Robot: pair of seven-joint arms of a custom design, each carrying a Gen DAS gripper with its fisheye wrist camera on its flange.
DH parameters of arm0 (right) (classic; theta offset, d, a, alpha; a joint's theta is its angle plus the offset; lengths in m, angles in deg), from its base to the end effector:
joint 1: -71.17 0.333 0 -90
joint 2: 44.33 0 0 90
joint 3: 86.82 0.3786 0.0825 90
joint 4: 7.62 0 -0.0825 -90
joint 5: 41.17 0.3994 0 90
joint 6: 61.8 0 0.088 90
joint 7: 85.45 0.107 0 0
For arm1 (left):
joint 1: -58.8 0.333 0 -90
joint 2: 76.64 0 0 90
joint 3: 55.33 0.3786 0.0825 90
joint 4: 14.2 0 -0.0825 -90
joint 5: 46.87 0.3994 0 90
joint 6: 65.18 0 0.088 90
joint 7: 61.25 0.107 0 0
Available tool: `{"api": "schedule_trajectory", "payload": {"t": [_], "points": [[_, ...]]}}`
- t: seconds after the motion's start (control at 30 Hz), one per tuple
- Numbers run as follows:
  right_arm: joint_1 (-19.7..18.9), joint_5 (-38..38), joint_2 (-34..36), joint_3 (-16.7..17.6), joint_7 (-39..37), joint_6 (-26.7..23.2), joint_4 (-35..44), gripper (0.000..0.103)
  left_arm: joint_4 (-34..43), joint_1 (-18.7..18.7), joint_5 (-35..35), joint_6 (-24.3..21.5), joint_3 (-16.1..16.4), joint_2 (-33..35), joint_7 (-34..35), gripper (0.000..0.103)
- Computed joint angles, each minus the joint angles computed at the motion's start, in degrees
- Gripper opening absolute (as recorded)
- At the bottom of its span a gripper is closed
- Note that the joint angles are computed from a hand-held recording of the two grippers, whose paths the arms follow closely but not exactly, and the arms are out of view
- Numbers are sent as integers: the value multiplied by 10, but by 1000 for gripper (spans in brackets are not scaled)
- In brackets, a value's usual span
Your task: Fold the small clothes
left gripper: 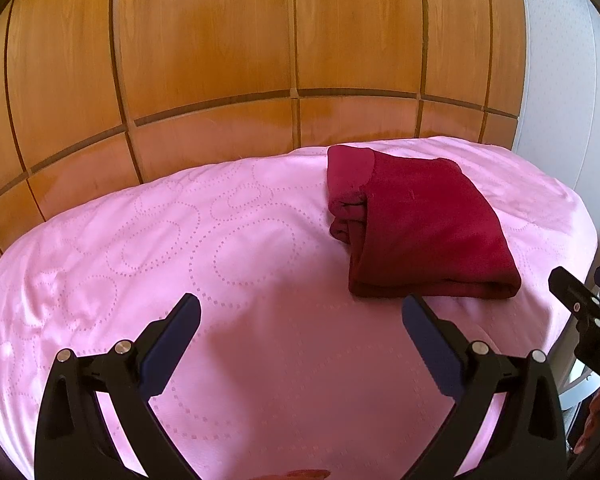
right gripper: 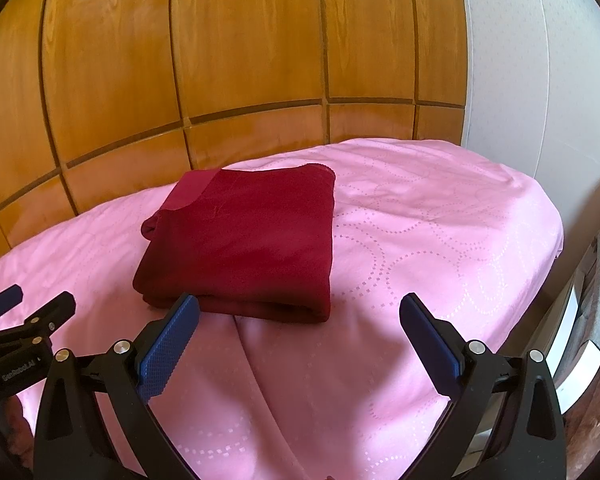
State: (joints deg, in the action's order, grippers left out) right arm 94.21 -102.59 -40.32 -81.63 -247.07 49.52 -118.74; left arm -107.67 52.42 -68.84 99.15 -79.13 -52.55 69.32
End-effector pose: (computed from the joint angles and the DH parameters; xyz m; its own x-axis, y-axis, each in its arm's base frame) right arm 0.5583 0.2307 0.5291 -0.7988 -0.6011 -0.0259 -0.3215 0.4629 -0.8261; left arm 0.6884 -0.3078 0.5385 -0.7067 -0.7067 -0.0337 -0.4186 0.4560 -0.7854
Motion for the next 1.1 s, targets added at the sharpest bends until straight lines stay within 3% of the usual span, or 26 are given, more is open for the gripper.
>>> {"api": "schedule_trajectory", "payload": {"t": [0.53,0.77,1.1], "points": [[-2,4,0,-2,-5,11,0,99,0,-2,10,-3,4,-1,-4,101],[-1,5,3,-2,-5,12,2,99,-10,11,-6,11,-14,-4,22,101],[1,9,5,-2,-3,10,4,99,-3,0,-9,-8,0,-4,5,101]]}}
